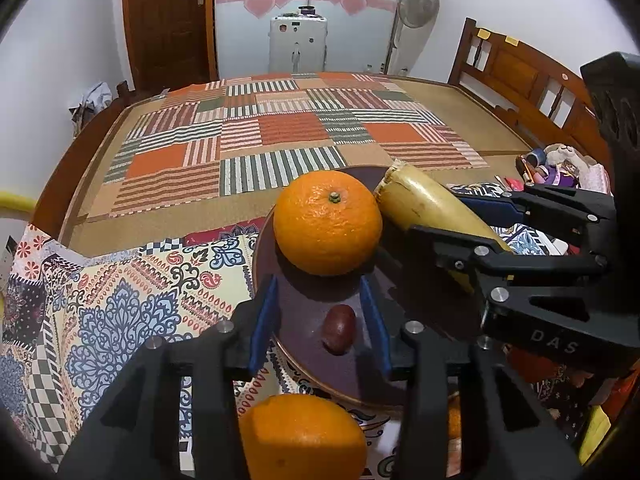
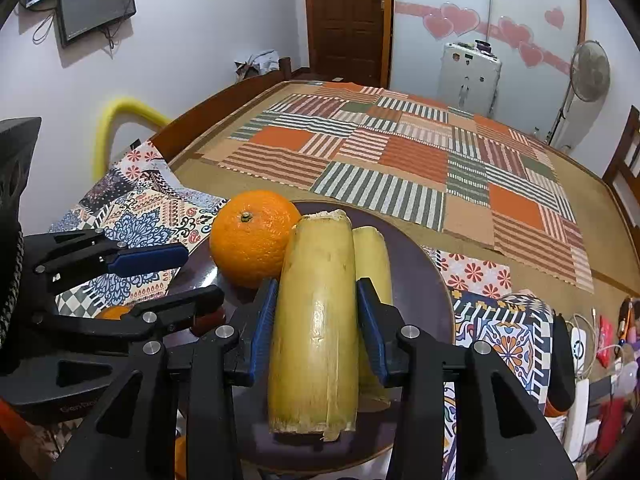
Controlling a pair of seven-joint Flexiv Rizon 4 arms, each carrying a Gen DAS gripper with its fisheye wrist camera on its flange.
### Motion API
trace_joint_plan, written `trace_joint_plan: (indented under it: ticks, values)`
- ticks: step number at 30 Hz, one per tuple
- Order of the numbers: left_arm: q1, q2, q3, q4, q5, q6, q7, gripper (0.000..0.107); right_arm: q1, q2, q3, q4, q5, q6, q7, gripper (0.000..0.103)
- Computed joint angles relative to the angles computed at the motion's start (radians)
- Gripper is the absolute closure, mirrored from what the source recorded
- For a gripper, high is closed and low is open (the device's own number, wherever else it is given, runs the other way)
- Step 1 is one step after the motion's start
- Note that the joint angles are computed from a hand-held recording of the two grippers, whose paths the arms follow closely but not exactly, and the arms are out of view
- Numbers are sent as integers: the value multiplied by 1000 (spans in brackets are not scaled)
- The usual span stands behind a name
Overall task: Organize fruits
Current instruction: 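Release the date on the plate with the left gripper while the right gripper releases the corn cob, then move the left gripper to the second large orange while the right gripper reaches the red tomato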
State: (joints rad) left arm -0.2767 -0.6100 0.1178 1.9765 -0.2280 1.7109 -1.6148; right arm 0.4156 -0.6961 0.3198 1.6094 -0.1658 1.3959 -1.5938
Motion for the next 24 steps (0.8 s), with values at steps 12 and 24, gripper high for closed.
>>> trace_joint_plan:
  ticks: [12, 24]
  values:
    - [-76, 63, 74, 90, -21, 65, -13, 63, 31, 64, -62, 100, -44, 131, 37, 63]
    - [-236, 127, 161, 219, -166, 195, 56, 44, 44, 161, -122, 291, -99, 333, 114, 63]
